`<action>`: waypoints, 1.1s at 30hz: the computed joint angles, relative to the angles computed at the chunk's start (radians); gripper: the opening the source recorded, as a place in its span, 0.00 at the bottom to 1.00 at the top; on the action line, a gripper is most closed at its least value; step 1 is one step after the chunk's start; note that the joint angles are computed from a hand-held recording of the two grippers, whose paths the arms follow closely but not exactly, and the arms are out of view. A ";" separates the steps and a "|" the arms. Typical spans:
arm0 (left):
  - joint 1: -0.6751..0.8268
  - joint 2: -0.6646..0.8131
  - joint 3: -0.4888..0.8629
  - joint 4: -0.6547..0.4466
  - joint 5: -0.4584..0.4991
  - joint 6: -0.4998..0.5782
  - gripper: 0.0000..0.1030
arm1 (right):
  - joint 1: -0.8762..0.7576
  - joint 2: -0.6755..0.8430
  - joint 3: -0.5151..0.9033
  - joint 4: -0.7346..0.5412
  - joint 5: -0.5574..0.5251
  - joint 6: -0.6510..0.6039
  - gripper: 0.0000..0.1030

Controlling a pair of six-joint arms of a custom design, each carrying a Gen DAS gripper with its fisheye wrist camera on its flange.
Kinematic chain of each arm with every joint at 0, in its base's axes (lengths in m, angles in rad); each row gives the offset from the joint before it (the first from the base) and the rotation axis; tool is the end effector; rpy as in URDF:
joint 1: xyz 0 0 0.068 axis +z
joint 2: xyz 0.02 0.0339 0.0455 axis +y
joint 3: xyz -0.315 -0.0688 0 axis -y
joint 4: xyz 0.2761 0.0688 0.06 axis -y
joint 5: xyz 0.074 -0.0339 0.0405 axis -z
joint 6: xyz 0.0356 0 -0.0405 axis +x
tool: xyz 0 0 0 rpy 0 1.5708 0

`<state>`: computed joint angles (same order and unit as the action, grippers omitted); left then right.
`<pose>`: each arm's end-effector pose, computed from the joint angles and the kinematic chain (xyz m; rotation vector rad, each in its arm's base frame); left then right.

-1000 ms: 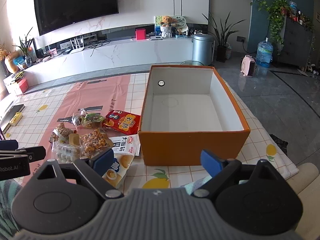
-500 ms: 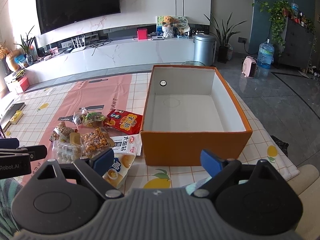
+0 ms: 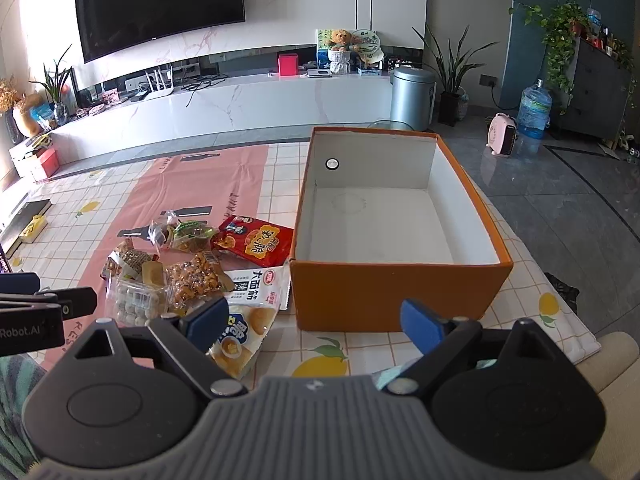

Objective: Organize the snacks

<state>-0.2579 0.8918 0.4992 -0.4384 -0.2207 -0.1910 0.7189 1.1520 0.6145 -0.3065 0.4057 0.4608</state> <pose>0.1698 -0.0367 0.2281 -0.0225 2.3761 0.0516 0.1829 0.1414 0.2317 -0.1187 2.3265 0.0943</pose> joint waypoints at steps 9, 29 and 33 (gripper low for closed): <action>0.060 0.019 0.001 0.016 0.052 0.038 0.83 | 0.013 0.036 0.015 0.010 -0.004 0.007 0.87; 0.353 0.187 0.047 -0.013 0.357 0.262 0.29 | -0.035 0.238 0.037 0.149 -0.236 0.027 0.71; 0.383 0.259 0.075 -0.013 0.357 0.277 0.35 | -0.044 0.310 0.061 0.170 -0.289 0.040 0.71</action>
<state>0.1251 1.1510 0.5745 -0.4513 0.1363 0.0865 0.6746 1.4623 0.6756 -0.1368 0.1167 0.5004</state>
